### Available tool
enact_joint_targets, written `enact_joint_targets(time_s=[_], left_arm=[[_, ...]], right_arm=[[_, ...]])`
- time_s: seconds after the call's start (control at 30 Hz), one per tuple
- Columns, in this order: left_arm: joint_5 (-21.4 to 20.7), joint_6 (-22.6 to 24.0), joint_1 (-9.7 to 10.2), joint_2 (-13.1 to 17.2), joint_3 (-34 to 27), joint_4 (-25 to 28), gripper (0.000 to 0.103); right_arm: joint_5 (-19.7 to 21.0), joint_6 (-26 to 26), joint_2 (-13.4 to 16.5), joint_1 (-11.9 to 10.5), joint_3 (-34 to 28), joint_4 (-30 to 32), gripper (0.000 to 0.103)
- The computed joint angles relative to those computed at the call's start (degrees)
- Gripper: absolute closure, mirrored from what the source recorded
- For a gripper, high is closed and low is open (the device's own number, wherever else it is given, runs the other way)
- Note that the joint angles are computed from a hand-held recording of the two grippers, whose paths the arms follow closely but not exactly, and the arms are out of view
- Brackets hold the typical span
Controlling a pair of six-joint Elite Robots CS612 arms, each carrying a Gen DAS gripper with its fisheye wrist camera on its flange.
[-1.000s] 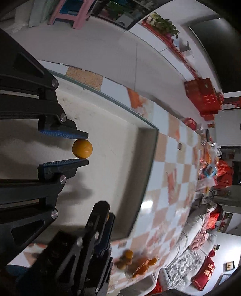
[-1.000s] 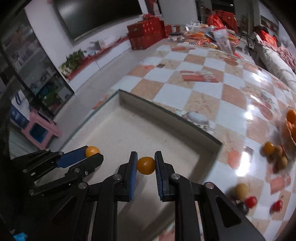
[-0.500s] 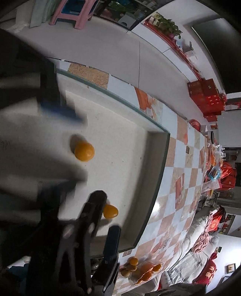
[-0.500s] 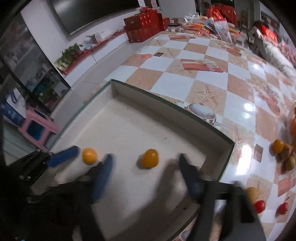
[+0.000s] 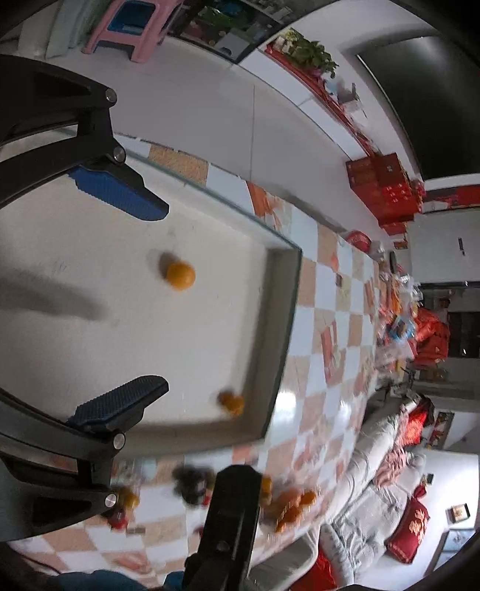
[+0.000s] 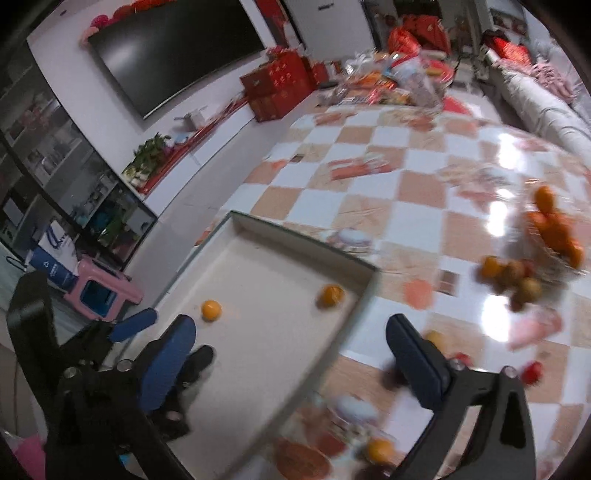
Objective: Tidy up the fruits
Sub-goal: 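Move both open tools back over the tomatoes on the table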
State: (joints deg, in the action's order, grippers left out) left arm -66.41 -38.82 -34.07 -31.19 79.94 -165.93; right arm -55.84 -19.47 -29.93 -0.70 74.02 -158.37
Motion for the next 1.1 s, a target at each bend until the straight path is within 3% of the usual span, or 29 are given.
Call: enact_joint_targets(time_s=[0.3,0.5,0.73,0.97,1.1], left_arm=[[-2.1,5.0,-3.89,-1.0,1.2,-6.0,0.016],[-4.1,6.7,-6.17,0.2,-0.8,-5.0,0.016],[-4.1,7.2,-7.98,1.6,-3.4,-2.3,0.016],[-3.1,5.3,-7.49,2.6,-5.7,-0.9,0.016],[-1.5,7.8,-8.30,3.2,-5.6,-1.4,0.016]], right_arm=[[-4.8,1.7,-4.2,-5.8,10.8,-7.7,0.000],[-11.5,2.9,-4.9,-8.4,15.1,-11.1,0.000],[-15.5,3.2,-4.3,-9.7,16.2,-14.8,0.000],[-15.3,4.4,-3.1,-9.9,14.9,-15.5,0.000],[-15.0,2.5,-2.7,-9.9,14.8,-15.9,0.000]])
